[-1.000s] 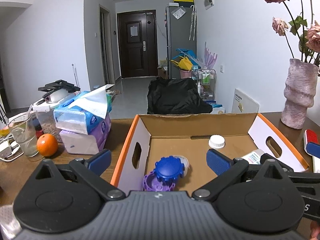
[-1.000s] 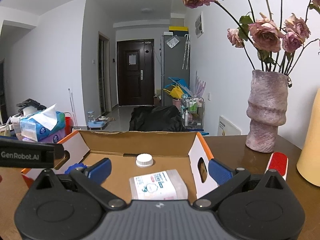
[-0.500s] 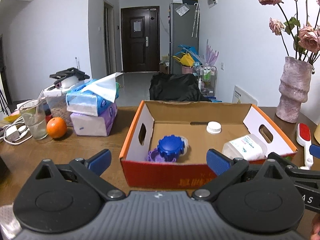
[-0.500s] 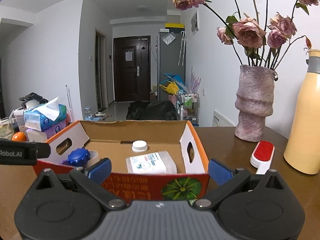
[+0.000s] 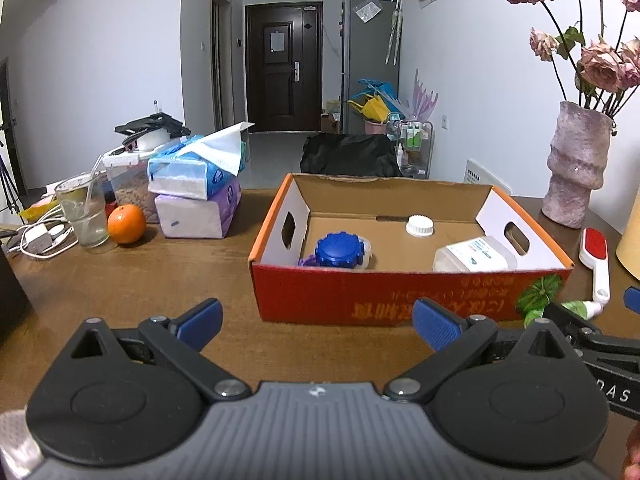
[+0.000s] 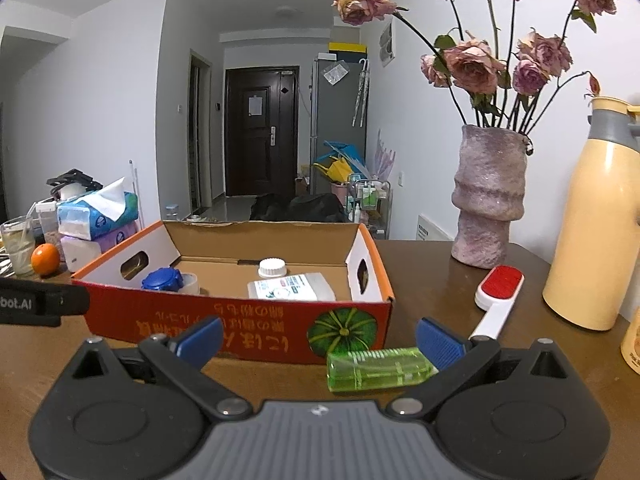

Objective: Organize rigid objects
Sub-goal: 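Withdraw both tools from the box back over the table, then grasp the white plug adapter with the left tool while the right tool reaches the white cap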

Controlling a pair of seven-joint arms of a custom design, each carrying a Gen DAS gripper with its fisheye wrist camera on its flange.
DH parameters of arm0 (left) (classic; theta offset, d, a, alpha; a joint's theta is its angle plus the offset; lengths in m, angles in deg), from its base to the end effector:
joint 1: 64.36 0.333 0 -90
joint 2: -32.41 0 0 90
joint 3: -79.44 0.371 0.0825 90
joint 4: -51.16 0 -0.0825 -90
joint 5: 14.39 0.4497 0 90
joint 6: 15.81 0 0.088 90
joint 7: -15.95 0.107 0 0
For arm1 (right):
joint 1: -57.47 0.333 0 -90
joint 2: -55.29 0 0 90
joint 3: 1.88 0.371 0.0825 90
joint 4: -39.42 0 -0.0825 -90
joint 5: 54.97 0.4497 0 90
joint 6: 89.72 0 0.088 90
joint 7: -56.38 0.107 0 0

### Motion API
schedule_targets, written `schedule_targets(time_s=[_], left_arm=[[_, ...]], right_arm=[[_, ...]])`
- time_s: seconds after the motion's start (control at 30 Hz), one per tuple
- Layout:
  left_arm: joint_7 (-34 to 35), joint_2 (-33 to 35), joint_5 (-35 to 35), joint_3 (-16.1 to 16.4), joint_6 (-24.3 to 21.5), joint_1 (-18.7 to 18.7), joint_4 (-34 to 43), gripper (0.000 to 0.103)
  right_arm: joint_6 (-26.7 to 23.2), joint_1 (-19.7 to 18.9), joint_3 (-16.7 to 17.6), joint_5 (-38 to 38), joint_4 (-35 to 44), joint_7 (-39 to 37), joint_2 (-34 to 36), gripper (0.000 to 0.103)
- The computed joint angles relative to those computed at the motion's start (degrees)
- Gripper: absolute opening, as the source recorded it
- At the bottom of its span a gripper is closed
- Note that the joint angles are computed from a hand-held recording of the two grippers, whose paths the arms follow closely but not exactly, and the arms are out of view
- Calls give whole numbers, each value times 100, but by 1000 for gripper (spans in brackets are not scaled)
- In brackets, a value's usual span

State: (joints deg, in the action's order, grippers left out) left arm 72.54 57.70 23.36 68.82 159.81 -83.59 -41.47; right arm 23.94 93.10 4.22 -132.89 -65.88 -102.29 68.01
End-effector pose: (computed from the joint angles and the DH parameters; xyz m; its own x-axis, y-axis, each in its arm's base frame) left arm 0.6816 -0.4157 0.5066 -0.4810 -0.8767 -0.0090 -0.4493 0.2553 -0.8562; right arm 0.5669 0.4168 0.4681 -0.5236 -0.8519 0.0098 -0.3271 0.1903 -0.9256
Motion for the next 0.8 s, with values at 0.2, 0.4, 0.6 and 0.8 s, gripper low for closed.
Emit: schedule_targets(time_s=[0.2, 0.4, 0.6, 0.8], left_arm=[[-139, -252, 97, 77, 68, -42, -407, 103], [-284, -405, 252, 139, -4, -95, -693, 103], [-338, -532, 420, 112, -51, -94, -979, 103], [-300, -516, 511, 60, -167, -94, -1061, 93]], right_arm=[[-96, 57, 82, 86, -205, 77, -135, 103], [-144, 71, 187, 190, -438, 165, -286, 103], [-213, 95, 279, 280, -592, 218, -372, 103], [-229, 115, 340, 305, -693, 254, -425, 103]])
